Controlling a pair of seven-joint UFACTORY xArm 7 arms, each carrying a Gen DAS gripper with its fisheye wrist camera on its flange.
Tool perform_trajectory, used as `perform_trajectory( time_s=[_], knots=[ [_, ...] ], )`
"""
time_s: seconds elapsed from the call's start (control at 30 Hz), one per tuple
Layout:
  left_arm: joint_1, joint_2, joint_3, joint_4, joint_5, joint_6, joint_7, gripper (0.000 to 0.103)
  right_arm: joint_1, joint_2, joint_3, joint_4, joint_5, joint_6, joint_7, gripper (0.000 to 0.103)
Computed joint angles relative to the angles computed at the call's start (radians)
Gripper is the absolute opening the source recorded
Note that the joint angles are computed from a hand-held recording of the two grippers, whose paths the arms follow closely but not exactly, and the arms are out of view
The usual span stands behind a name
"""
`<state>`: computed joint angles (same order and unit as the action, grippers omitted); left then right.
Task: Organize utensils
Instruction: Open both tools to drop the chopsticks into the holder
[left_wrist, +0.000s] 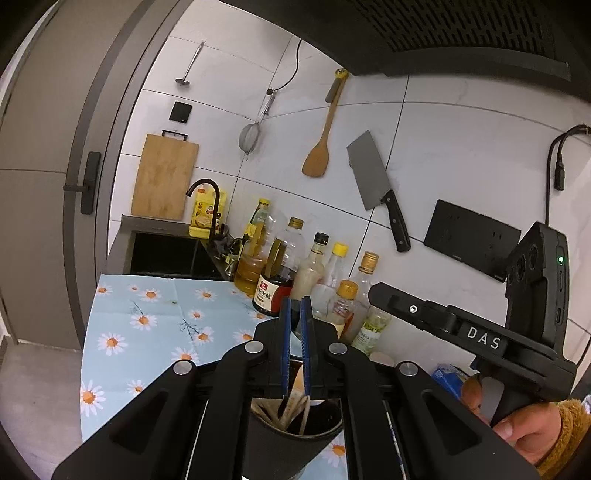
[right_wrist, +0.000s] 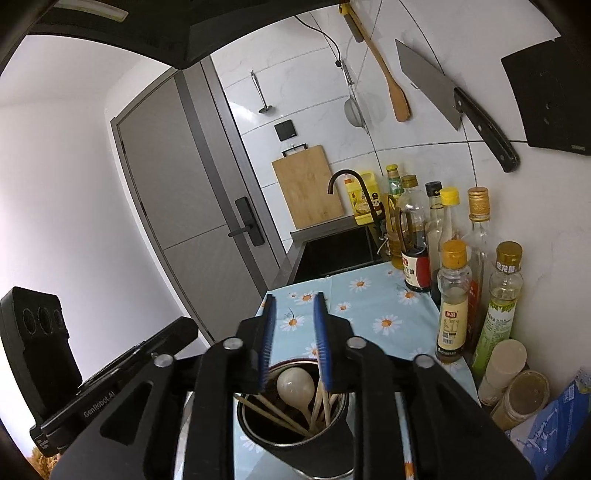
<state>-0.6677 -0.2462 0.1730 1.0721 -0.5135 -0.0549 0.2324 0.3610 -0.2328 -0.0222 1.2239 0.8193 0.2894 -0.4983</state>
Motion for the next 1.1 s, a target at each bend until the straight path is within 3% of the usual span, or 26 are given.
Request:
perform_trajectory(
  time_s=[0.07,0.33,0.37,0.4,0.43,0.53,0.8,0.87,0.93,1.1],
  knots=[
    [0.040,-0.008,-0.032,-0.008,0.016,0.007,-0.028,0.005,-0.002,-0.014,-0.001,-0.008,-0.002,0.014,0.006,0.025],
    [0.078,-0.068,-0.065,-0.042,0.056,0.034,-0.070,0.005,0.007,-0.068,-0.009,-0.027,-0.041,0.036,0.016,0.025],
    [0.065,-0.081,-0.056,-0.051,0.053,0.025,-0.070,0.010,0.011,-0.078,-0.012,-0.029,-0.044,0.037,0.015,0.026],
    [0.066,-0.090,-0.057,-0.058,0.059,0.021,-0.078,0.023,0.015,-0.086,-0.014,-0.031,-0.050,0.038,0.015,0.028],
    [0.076,-0.097,-0.064,-0.063,0.070,0.023,-0.092,0.025,0.013,-0.097,-0.011,-0.037,-0.062,0.035,0.024,0.032],
    [0.073,-0.129,-0.060,-0.079,0.092,0.038,-0.110,0.025,0.030,-0.122,-0.029,-0.045,-0.067,0.050,0.035,0.033],
    [0.151,-0.223,-0.130,-0.143,0.175,0.087,-0.201,0.028,0.030,-0.208,-0.038,-0.099,-0.148,0.111,0.086,0.042],
    [0.155,-0.254,-0.137,-0.168,0.188,0.101,-0.217,0.034,0.028,-0.227,-0.039,-0.110,-0.175,0.139,0.099,0.045],
    [0.198,-0.280,-0.171,-0.191,0.213,0.117,-0.250,0.034,0.028,-0.242,-0.044,-0.117,-0.196,0.177,0.108,0.046],
    [0.215,-0.337,-0.184,-0.239,0.238,0.186,-0.298,0.034,0.011,-0.266,-0.051,-0.117,-0.247,0.343,0.143,0.046]
  ],
)
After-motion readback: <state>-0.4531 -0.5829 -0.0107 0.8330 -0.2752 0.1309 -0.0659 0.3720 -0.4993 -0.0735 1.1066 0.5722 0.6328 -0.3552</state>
